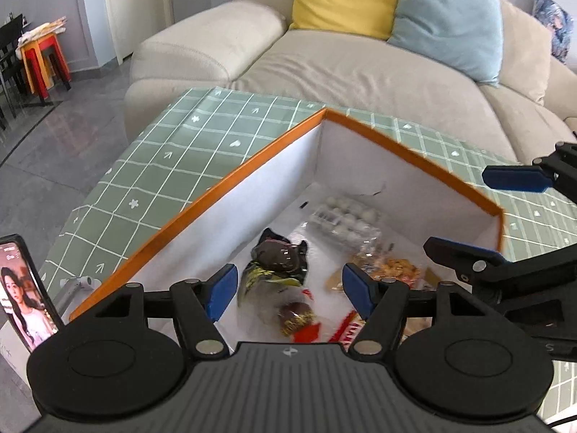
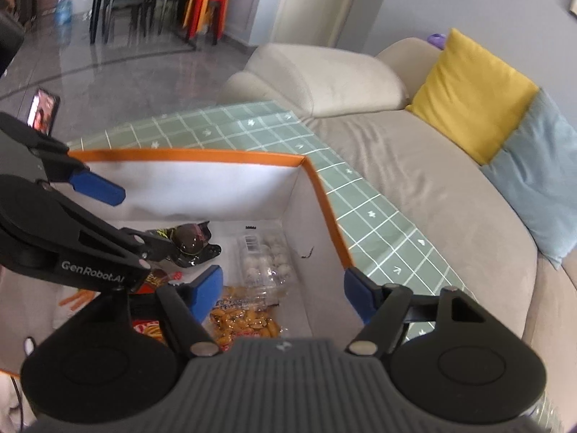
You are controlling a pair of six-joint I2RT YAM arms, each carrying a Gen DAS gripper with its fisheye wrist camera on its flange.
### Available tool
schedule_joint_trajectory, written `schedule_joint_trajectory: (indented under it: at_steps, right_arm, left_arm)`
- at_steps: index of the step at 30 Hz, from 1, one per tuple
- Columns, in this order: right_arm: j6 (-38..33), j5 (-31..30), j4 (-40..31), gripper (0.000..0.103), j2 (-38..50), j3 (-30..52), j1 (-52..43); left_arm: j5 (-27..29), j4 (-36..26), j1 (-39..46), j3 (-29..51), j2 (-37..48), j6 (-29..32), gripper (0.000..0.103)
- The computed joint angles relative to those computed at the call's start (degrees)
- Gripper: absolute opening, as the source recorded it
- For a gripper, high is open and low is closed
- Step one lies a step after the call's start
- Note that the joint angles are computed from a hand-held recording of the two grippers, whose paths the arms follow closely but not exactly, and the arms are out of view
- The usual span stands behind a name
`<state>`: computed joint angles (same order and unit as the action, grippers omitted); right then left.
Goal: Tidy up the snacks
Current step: 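Withdraw both open tools from the box back to the snacks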
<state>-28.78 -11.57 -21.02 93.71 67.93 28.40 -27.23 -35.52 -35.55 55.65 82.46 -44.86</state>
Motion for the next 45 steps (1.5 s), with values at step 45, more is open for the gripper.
schedule_joint_trajectory:
  at_steps: [45]
  right_arm:
    - [3.5,-17.7,5.4,0.085,-41.3,-46.7,-56.8]
  left_arm:
    - [-8.5,16.7,-31.5,3.2,18.0,-10.7,0.073]
